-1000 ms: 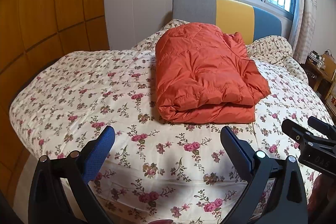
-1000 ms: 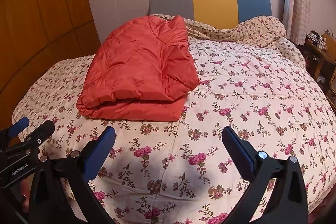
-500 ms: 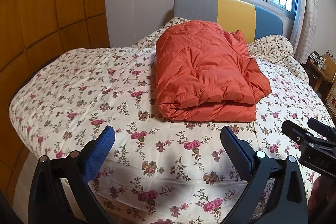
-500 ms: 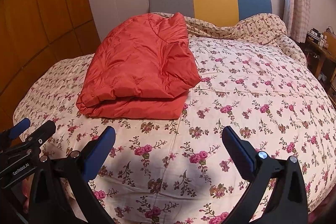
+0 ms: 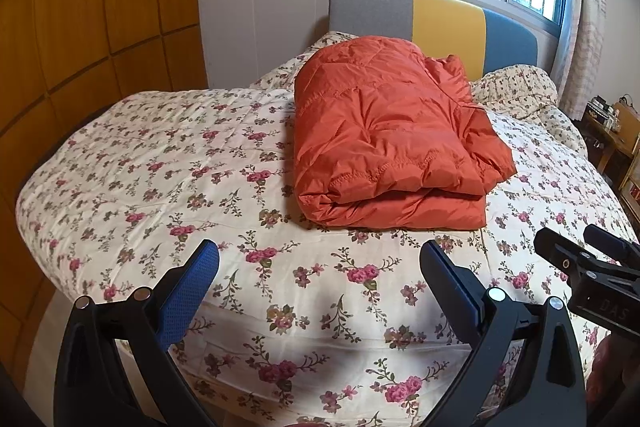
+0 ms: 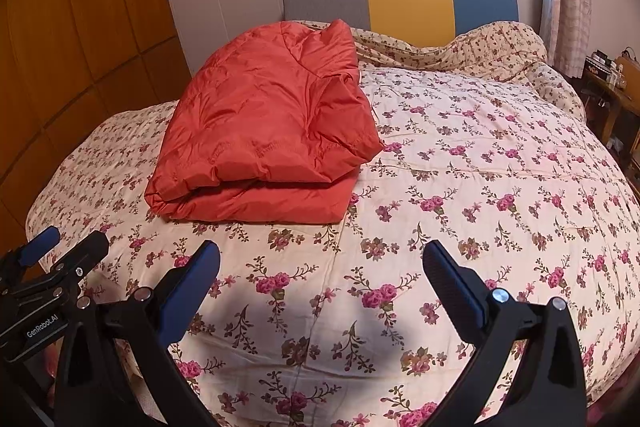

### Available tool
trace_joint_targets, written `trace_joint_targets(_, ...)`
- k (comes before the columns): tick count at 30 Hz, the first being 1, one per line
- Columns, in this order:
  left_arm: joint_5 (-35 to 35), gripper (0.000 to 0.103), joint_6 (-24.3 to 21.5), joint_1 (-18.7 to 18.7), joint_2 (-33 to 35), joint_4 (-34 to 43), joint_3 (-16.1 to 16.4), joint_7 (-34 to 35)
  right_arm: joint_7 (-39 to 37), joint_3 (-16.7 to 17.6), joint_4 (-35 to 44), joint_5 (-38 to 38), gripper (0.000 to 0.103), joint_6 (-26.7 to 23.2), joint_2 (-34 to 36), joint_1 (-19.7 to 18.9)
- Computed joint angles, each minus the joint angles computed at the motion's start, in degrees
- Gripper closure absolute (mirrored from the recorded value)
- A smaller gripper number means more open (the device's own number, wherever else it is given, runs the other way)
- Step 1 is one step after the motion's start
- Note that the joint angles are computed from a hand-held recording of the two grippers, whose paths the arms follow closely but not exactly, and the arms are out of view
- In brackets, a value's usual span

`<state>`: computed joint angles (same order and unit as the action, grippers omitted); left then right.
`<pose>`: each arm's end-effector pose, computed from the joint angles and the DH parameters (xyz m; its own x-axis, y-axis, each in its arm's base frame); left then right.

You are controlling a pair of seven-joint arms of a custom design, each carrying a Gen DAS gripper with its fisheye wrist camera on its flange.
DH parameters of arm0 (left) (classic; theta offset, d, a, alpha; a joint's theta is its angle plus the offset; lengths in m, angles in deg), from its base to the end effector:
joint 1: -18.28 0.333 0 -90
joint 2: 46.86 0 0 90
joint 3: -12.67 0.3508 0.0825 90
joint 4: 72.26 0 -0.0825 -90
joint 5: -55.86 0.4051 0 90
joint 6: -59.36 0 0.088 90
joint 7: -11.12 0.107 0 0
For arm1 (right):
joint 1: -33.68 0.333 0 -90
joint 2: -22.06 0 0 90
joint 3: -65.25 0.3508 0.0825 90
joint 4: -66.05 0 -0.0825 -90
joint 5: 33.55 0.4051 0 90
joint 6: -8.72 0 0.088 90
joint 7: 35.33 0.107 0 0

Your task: Fold large clothes

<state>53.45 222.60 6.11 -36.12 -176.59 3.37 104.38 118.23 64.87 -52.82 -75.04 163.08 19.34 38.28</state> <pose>0.6426 -0.2409 0.5610 -0.3819 -0.9238 0.0258 -0.6214 0.2361 -0.7471 0.5942 0.0657 0.5458 -0.4191 -0.9016 -0.1075 -0.5952 0.3622 -0.7173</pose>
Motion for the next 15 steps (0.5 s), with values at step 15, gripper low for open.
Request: trace_joint_targets(15,1.3,0.003,-1.0,-0.6,-0.2,0.0,0.6,-2.1,-1.1,-0.1,0.3,1.3,0.002,-0.2,0.5,0.1)
